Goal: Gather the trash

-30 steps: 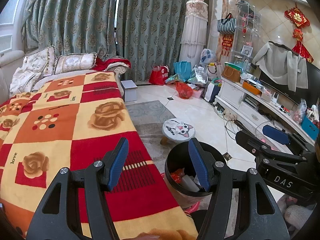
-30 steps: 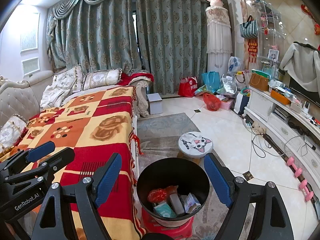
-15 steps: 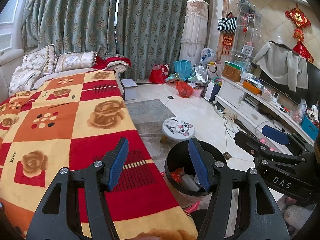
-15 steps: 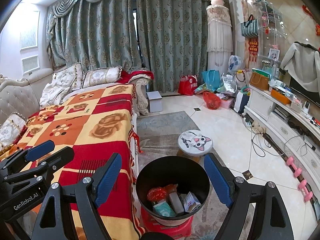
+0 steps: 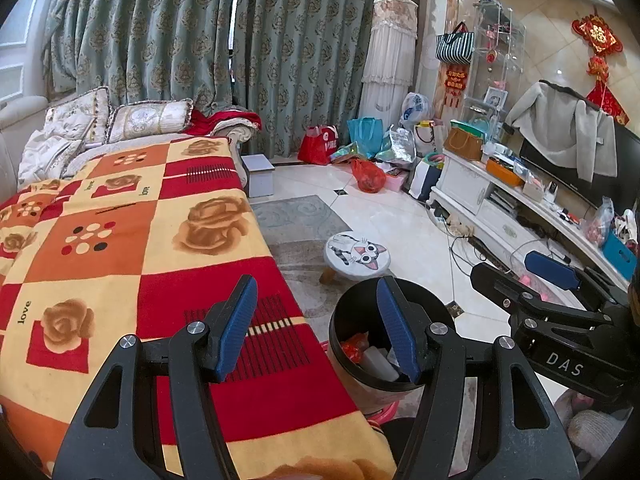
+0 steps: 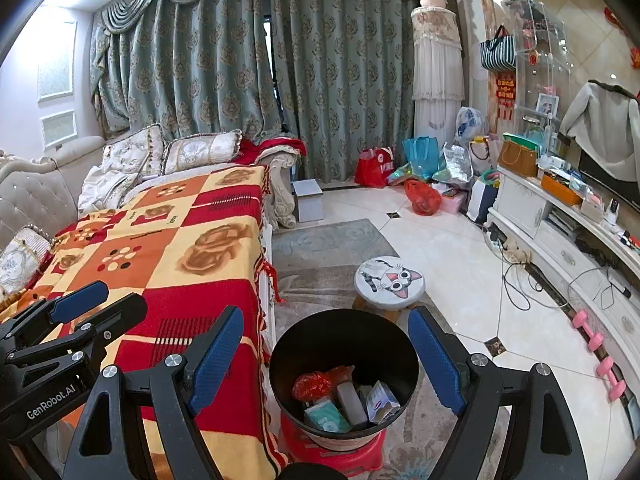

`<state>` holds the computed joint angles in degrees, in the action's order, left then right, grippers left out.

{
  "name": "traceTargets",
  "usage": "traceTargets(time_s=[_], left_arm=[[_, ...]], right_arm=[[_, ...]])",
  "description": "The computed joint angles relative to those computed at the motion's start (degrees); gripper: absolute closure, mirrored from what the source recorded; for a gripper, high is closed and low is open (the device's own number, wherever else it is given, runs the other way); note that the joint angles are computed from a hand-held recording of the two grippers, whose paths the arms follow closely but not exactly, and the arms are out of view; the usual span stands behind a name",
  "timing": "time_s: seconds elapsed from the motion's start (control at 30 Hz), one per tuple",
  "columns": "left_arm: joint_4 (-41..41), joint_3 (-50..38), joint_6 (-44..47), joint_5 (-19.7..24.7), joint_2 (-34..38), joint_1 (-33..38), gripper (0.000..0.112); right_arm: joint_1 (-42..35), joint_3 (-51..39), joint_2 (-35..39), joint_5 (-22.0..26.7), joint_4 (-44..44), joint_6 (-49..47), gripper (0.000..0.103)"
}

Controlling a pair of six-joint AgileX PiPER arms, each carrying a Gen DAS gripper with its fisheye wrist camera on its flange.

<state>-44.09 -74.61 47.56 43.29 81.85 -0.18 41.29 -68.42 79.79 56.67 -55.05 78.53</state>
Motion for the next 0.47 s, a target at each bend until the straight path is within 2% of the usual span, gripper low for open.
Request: traceTargets(time_s=[0.47], left_arm=[[-1.0,1.7,1.1,-0.2,-0.5,0.2,0.051]], right_arm=[[-0.2,-1.5,2.1,-0.7,1.5,-1.7,0.021]])
